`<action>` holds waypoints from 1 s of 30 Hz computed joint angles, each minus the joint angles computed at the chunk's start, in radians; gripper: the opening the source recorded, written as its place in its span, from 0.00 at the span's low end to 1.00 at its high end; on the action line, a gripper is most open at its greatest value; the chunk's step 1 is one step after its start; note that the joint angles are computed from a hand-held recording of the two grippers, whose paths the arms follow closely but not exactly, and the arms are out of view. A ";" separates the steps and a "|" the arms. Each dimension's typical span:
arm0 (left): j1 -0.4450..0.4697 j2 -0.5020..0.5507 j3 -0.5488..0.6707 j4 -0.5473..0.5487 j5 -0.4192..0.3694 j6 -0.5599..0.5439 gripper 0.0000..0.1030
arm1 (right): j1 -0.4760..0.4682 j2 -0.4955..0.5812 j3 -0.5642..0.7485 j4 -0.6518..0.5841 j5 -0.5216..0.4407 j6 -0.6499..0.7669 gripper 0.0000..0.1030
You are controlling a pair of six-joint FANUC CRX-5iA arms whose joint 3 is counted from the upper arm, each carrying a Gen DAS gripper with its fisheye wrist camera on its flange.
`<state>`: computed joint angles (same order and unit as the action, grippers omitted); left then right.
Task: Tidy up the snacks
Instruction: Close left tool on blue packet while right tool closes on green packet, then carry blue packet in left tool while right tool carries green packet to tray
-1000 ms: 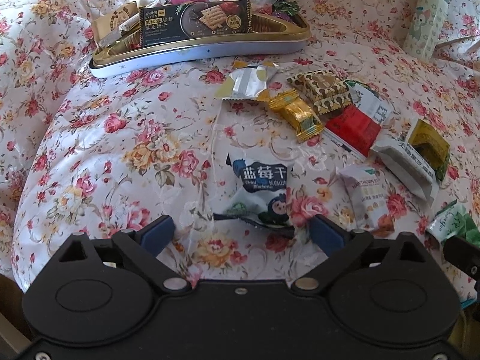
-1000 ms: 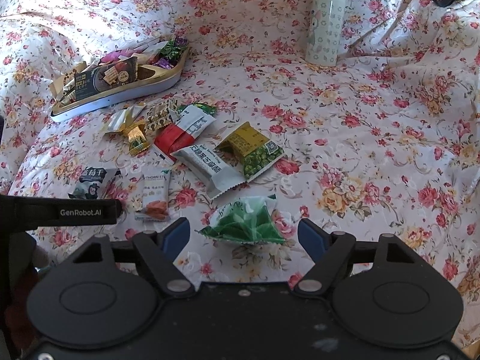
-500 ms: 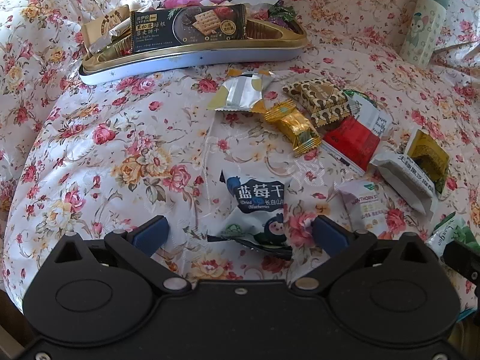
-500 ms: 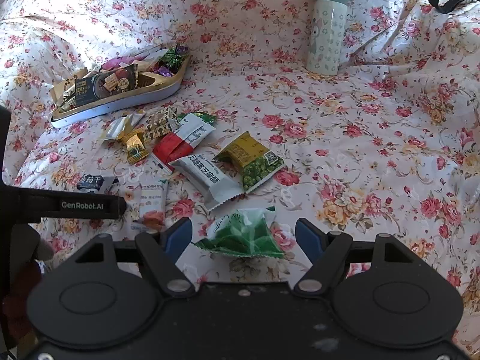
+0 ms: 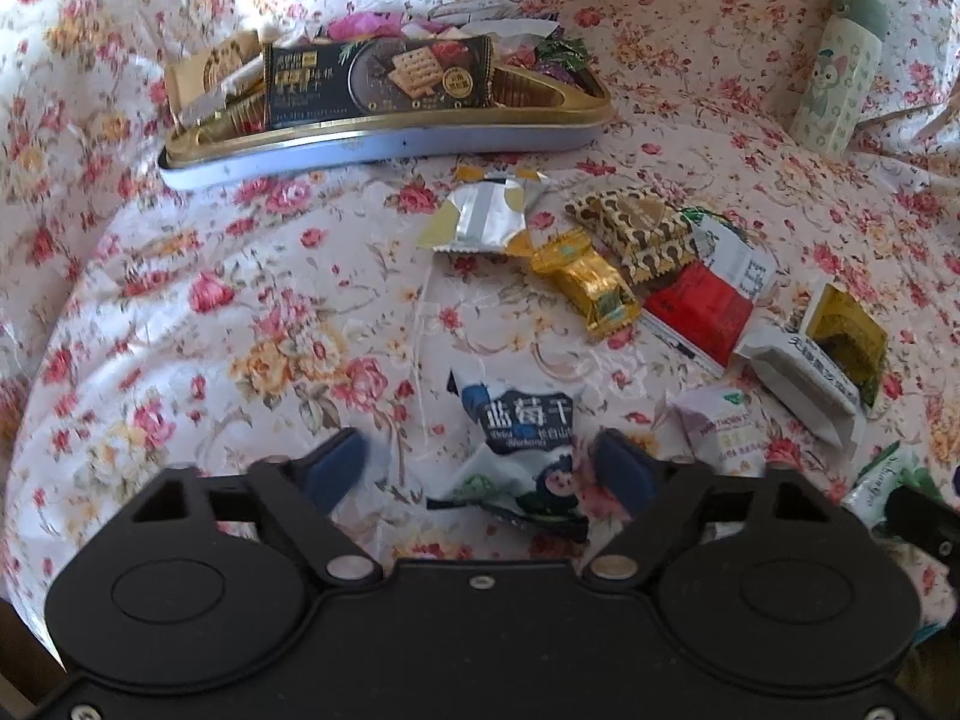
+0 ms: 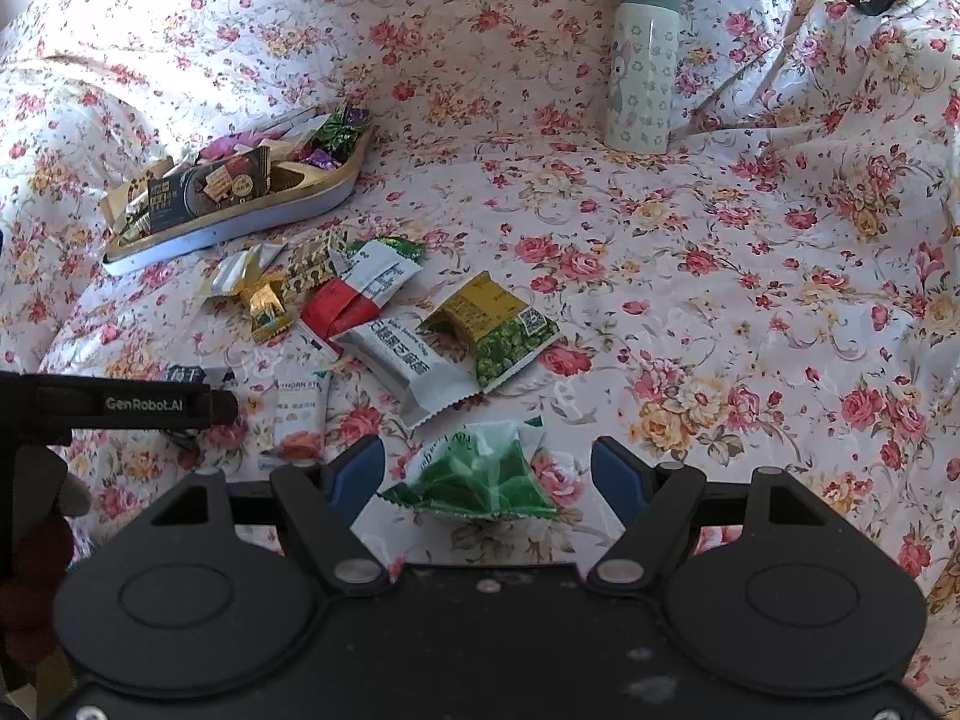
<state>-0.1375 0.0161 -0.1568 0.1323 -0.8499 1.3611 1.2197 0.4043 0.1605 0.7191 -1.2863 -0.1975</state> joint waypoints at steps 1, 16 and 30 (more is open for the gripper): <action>-0.002 -0.002 -0.002 -0.001 0.006 -0.013 0.68 | 0.000 -0.001 -0.003 0.001 0.002 -0.003 0.77; 0.034 -0.029 -0.034 0.086 -0.003 -0.056 0.41 | -0.019 0.049 0.054 -0.074 -0.004 0.044 0.72; 0.050 -0.087 -0.035 0.091 -0.080 -0.020 0.40 | 0.007 0.035 0.058 -0.036 -0.019 0.056 0.40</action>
<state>-0.0878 -0.0712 -0.1919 0.2231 -0.9302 1.3413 1.2263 0.4393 0.2185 0.6828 -1.3057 -0.1415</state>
